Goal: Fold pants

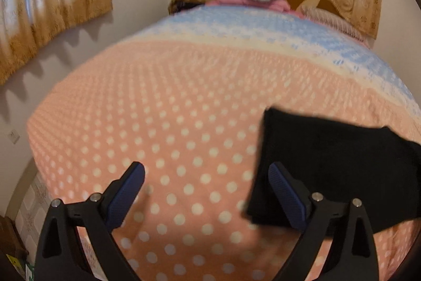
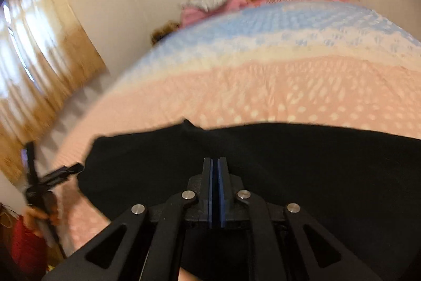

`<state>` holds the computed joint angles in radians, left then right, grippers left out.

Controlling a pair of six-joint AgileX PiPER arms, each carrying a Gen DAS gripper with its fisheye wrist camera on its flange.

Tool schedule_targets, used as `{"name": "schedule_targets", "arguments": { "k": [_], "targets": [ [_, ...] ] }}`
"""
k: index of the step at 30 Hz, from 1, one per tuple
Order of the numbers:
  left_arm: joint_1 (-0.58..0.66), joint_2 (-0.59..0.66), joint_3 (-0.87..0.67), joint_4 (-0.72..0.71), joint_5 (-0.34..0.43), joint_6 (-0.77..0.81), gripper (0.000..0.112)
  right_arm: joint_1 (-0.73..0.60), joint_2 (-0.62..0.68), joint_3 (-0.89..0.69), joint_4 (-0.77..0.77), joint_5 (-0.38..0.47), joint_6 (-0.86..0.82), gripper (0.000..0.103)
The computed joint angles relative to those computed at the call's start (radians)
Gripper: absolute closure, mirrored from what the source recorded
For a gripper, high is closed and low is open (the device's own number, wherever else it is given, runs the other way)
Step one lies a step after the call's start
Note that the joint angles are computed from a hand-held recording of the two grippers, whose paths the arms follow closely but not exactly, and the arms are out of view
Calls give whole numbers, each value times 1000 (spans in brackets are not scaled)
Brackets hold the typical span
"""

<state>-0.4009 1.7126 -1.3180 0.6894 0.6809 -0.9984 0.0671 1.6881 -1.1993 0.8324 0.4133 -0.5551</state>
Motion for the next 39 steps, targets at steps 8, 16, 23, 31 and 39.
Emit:
{"name": "schedule_targets", "arguments": {
  "k": [8, 16, 23, 31, 39],
  "targets": [
    [-156, 141, -186, 22, 21, 100, 15, -5, -230, 255, -339, -97, 305, 99],
    [-167, 274, -328, -71, 126, 163, 12, -254, -283, 323, 118, 17, -92, 99],
    [-223, 255, -393, -142, 118, 169, 13, -371, -268, 182, -10, 113, -14, 99],
    [-400, 456, -712, -256, 185, 408, 13, -64, 149, -248, -707, 232, 482, 99],
    [-362, 405, -580, -361, 99, 482, 12, -239, 192, -272, -347, 186, 301, 103]
  ]
}}
